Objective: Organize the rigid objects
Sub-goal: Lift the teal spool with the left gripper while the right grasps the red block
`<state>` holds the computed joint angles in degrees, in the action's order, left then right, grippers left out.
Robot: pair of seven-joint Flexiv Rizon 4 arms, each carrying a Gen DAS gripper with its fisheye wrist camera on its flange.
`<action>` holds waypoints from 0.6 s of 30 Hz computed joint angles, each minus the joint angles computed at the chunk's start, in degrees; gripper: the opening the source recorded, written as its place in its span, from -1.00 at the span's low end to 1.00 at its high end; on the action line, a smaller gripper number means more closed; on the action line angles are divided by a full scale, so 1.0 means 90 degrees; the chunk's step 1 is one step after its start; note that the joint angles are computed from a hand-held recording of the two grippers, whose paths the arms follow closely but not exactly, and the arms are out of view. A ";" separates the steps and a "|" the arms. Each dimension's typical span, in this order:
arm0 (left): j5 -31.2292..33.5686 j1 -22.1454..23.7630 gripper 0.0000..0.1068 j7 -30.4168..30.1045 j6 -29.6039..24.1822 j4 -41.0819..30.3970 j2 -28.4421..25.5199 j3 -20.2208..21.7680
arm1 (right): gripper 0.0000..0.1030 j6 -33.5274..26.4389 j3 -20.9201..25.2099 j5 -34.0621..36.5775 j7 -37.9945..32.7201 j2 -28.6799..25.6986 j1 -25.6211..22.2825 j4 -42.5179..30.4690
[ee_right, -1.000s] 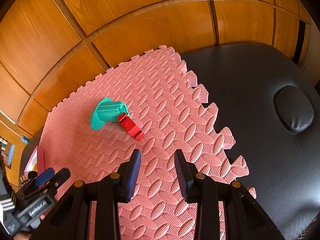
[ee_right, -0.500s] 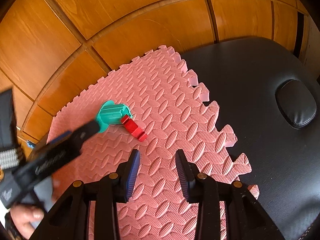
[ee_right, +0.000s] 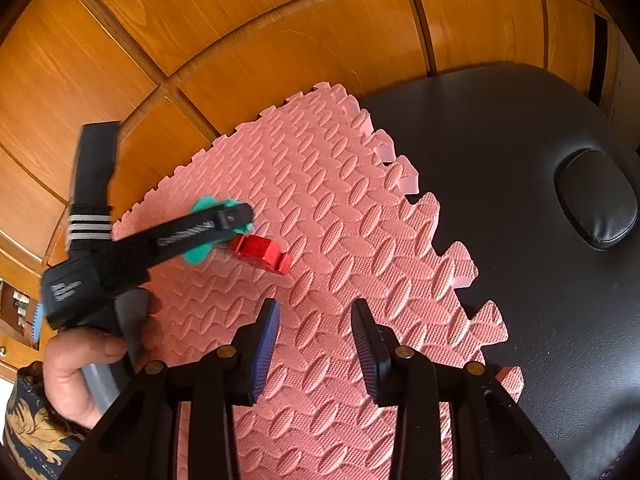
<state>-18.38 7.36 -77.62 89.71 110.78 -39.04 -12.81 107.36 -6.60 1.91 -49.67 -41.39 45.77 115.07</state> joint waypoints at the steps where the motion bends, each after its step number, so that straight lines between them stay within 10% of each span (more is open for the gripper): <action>1: -0.0030 0.0106 0.11 -0.0020 0.0110 0.0138 0.0064 -0.0104 | -0.28 -0.0023 -0.0025 0.0008 0.0004 -0.0001 0.0022 -0.0006; 18: 0.1227 0.0888 0.11 -0.1502 0.1806 0.2949 0.1740 -0.0383 | -0.05 0.0137 -0.0063 -0.0068 -0.0156 -0.0178 0.0168 -0.0099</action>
